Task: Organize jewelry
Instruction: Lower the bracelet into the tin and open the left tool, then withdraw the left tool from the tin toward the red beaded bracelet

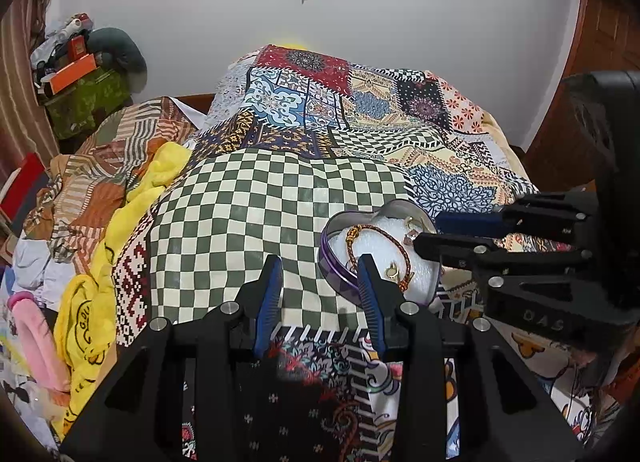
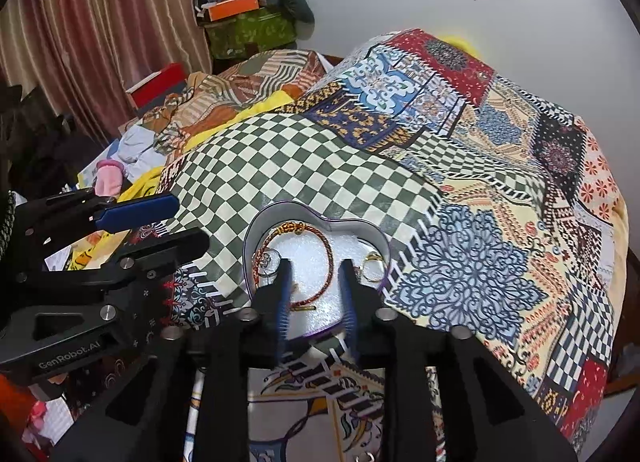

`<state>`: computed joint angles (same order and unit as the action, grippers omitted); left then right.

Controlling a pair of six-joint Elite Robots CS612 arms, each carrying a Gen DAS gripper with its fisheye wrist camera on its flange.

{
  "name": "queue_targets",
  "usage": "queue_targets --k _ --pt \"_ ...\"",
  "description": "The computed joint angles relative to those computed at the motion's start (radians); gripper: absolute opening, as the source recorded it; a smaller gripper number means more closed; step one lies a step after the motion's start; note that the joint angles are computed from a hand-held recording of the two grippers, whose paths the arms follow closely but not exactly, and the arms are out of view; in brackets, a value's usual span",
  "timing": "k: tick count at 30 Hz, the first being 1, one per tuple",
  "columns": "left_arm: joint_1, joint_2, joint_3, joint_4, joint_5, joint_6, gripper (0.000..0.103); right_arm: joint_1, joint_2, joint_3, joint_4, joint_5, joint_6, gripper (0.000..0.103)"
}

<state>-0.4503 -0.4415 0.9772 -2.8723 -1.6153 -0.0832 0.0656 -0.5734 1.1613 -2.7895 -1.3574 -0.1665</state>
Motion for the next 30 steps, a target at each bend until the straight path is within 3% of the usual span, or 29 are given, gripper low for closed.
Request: queue_targets --k 17,30 --pt "-0.033 -0.049 0.066 -0.031 -0.005 0.015 0.038 -0.038 -0.098 0.176 -0.168 -0.002 0.048 0.030" --pt "-0.067 -0.052 0.066 -0.010 -0.042 0.042 0.038 -0.073 -0.158 0.296 -0.270 -0.068 0.039 0.030"
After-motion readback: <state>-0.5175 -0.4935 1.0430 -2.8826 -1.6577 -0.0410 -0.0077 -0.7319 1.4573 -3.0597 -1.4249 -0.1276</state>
